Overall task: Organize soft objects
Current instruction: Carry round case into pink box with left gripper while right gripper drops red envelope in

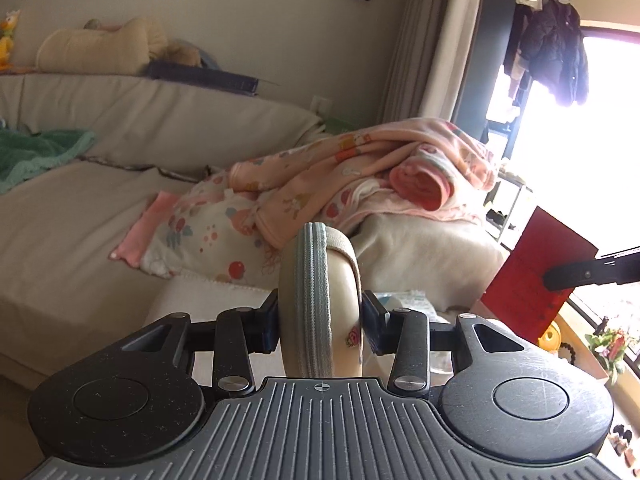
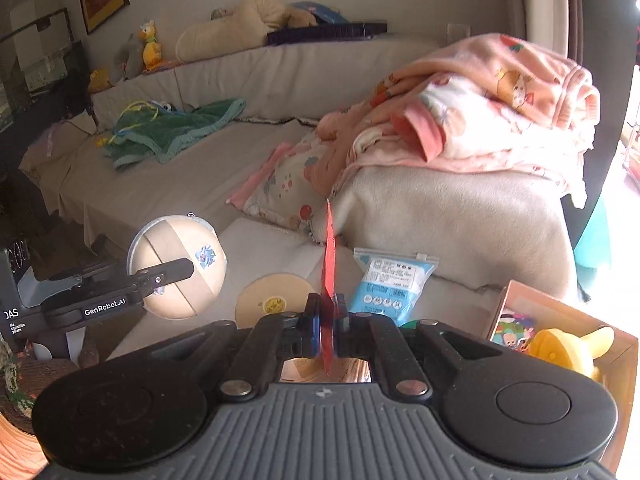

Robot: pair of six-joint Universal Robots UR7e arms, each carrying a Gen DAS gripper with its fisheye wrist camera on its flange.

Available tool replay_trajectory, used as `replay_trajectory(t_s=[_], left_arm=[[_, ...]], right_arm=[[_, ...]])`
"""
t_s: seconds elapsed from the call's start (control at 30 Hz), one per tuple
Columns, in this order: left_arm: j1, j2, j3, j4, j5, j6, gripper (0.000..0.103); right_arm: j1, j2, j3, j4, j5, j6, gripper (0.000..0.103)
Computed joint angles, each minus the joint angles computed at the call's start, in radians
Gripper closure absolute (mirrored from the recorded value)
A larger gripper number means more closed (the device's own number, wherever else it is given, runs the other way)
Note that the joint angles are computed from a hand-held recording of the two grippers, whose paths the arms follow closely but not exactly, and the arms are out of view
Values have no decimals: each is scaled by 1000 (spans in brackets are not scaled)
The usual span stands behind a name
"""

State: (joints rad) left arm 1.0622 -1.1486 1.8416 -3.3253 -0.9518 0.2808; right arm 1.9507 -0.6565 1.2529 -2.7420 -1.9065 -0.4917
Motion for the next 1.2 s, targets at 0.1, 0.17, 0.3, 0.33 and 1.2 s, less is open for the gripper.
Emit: replay_trajectory(t_s=[0.1,0.17,0.3,0.33,1.2], left_arm=[[-66,16,-39,58,9,24,58],[-106,39,-67,116,-7,17,58],[-166,114,-126,214,-72,11,58],[-178,138,-141,230,-88,16,58],[-78,466,-485,487,-301,-103,51]], right_arm=[[6,-84,92,-113,10,-34,98],[4,-145,158,-184,5,-49,98],[-14,-251,269,-302,-38,-68,98],[-22,-275,292,-325,-54,-73,98],[-189,-226,292,-396,-189,-62,97]])
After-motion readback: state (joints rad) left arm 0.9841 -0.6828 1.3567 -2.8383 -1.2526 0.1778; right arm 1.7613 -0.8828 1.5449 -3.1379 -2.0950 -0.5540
